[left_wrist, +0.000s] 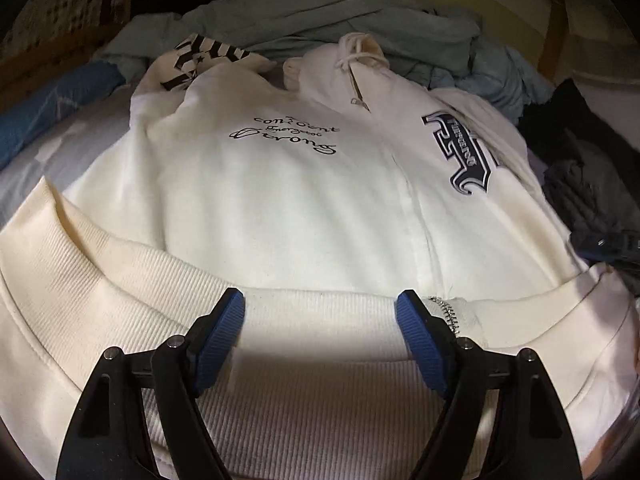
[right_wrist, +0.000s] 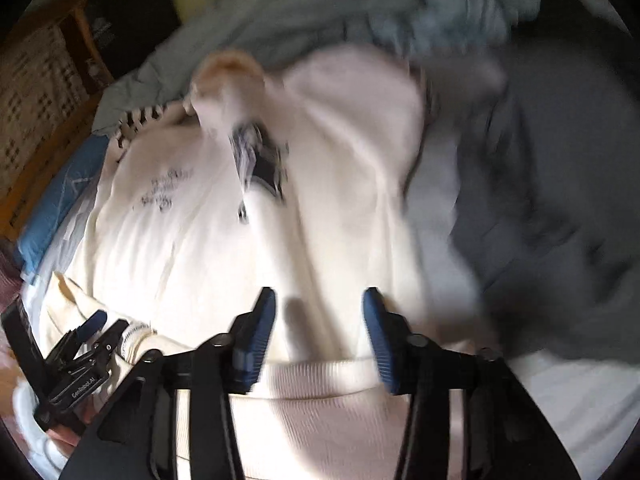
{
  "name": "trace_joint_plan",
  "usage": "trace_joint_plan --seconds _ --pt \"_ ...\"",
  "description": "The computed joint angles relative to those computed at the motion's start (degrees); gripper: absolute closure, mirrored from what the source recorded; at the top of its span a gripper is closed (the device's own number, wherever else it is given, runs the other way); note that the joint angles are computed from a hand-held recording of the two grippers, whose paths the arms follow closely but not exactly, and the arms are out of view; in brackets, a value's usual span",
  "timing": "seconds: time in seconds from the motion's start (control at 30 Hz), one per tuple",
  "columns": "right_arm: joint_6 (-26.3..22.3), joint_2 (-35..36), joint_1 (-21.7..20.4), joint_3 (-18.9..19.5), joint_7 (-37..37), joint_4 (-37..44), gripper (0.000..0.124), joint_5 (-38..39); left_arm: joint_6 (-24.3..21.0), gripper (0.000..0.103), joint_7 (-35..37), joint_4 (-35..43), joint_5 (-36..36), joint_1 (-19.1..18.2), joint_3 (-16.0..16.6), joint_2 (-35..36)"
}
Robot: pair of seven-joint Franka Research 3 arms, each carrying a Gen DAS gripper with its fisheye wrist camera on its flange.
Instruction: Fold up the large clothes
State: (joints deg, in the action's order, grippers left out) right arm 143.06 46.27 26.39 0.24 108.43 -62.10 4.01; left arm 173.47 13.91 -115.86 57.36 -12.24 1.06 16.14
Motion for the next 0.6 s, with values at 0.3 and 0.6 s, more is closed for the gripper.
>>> trace_joint_plan --seconds 0.3,0.6 --pt "-7.69 1.80 3.42 -8.38 11.04 2.62 0.120 -11.70 0.55 0.025 -1.12 -0.26 0.91 0.02 0.29 -0.10" --pt "7.67 -7.60 -5.52 2.72 -1.80 -13.63 0.091 0.09 1.08 0.025 -1.85 0.02 1.37 -0.16 0.65 0.19"
